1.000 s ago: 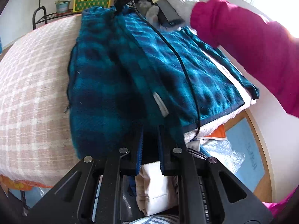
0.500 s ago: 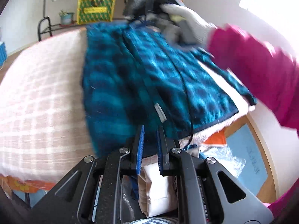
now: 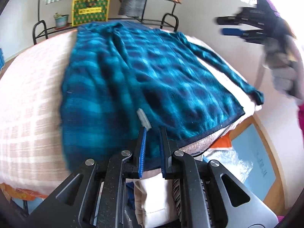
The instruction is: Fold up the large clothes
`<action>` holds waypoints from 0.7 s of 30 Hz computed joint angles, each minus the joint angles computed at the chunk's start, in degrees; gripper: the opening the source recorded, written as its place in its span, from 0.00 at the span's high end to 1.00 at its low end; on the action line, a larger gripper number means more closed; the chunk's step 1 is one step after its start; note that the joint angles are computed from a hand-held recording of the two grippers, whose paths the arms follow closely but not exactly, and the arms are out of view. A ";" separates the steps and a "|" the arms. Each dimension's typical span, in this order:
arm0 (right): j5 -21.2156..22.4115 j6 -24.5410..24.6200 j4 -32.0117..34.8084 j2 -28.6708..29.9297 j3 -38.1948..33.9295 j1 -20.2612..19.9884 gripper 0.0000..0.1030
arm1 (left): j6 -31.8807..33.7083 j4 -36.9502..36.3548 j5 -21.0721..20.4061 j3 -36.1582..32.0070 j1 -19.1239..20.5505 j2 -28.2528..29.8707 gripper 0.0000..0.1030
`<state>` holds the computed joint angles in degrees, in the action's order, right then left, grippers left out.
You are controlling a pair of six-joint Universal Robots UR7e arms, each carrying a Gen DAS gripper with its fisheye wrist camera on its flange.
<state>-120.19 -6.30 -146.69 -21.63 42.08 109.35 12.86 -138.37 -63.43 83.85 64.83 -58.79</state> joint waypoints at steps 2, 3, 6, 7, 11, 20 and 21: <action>-0.83 1.37 -4.53 -5.16 8.93 -0.57 0.55 | -1.88 2.38 0.70 -1.14 0.34 1.68 0.90; -1.47 1.70 -5.93 -6.82 11.34 -0.94 0.53 | -1.38 1.46 1.32 -0.80 0.37 2.14 0.89; -3.57 3.40 -10.75 -12.15 19.42 -2.19 0.50 | 0.33 0.84 3.72 -0.12 -0.67 2.10 0.88; -4.00 3.98 -12.19 -13.85 21.93 -2.62 0.50 | -0.06 1.61 4.04 -0.34 -0.90 1.94 0.88; -7.78 5.23 -18.15 -20.32 30.79 -4.46 0.48 | -3.58 2.50 2.75 -0.49 -2.26 0.12 0.88; -11.25 11.04 -24.77 -31.56 43.33 -11.01 0.32 | -4.18 0.35 0.31 -3.54 -5.79 -0.76 0.70; -11.26 12.27 -24.81 -32.25 44.05 -11.77 0.32 | -4.28 0.07 0.09 -3.86 -6.02 -0.57 0.70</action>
<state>-131.45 5.97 -171.50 -53.88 86.13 97.58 8.58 -138.31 -63.33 79.99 58.81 -59.36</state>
